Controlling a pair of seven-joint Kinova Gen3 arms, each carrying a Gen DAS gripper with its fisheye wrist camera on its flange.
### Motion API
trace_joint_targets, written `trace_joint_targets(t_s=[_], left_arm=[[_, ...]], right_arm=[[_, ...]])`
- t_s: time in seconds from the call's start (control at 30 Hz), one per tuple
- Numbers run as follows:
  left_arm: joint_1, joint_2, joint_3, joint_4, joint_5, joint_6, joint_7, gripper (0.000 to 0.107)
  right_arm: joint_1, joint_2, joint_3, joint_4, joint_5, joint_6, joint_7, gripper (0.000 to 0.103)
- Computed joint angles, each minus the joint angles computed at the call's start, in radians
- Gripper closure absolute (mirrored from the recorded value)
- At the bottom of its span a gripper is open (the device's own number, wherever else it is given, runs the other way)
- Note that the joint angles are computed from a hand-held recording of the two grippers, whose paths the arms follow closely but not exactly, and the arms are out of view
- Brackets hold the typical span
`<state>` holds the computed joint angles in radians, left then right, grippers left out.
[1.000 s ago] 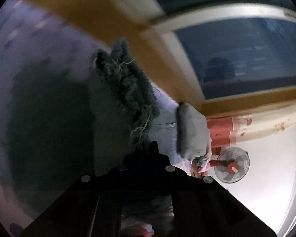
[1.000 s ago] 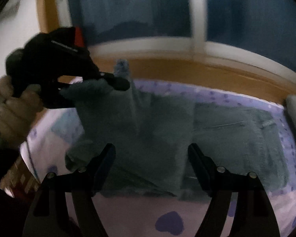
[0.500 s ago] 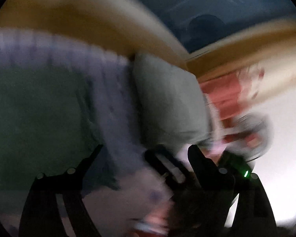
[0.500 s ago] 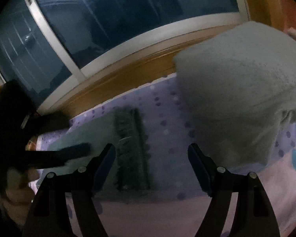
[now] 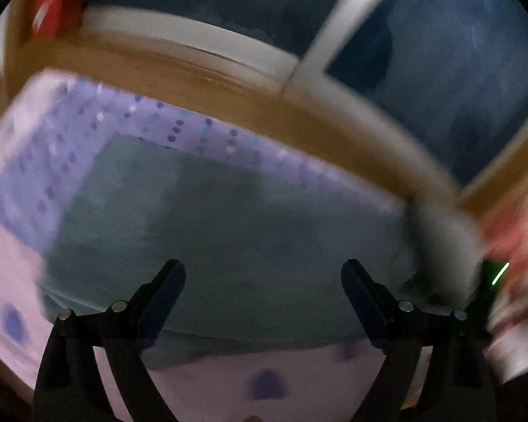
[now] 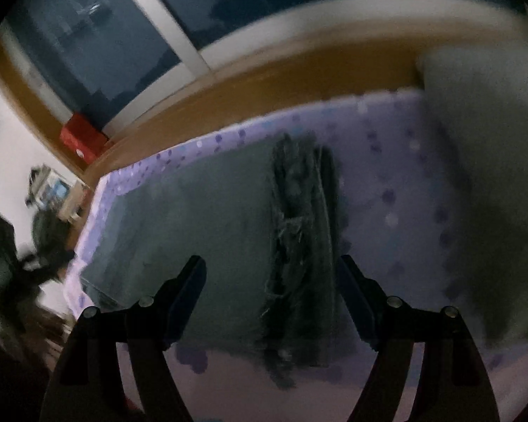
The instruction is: Fold clothes
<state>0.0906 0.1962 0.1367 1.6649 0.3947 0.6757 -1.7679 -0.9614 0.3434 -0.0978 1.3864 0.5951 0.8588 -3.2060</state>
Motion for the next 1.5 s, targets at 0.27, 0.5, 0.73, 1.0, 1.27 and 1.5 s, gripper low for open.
trace_joint_targets(t_s=[0.27, 0.5, 0.73, 1.0, 1.27, 1.5], left_arm=[[-0.02, 0.05, -0.212, -0.021, 0.216, 0.079, -0.184, 0.016], [-0.12, -0.021, -0.138, 0.086, 0.375, 0.099, -0.389, 0.016], [-0.157, -0.025, -0.04, 0.204, 0.495, 0.051, -0.429, 0.072], [0.202, 0.009, -0.379, 0.221, 0.241, -0.139, -0.103, 0.105], [0.347, -0.002, -0.558, 0.221, 0.071, -0.155, 0.182, 0.105], [0.047, -0.045, -0.259, 0.266, 0.18, -0.209, -0.033, 0.103]], right_arm=[[0.041, 0.035, -0.017, -0.041, -0.144, 0.08, 0.053, 0.042], [0.036, 0.083, -0.008, -0.123, -0.166, 0.102, 0.155, 0.054], [-0.004, 0.091, 0.037, -0.124, -0.131, 0.083, 0.12, 0.085], [-0.002, 0.005, 0.025, 0.007, -0.047, -0.015, -0.039, 0.088], [0.029, 0.011, 0.006, 0.028, -0.086, -0.028, -0.062, 0.086], [-0.024, 0.053, -0.004, -0.06, -0.076, 0.091, -0.044, 0.03]])
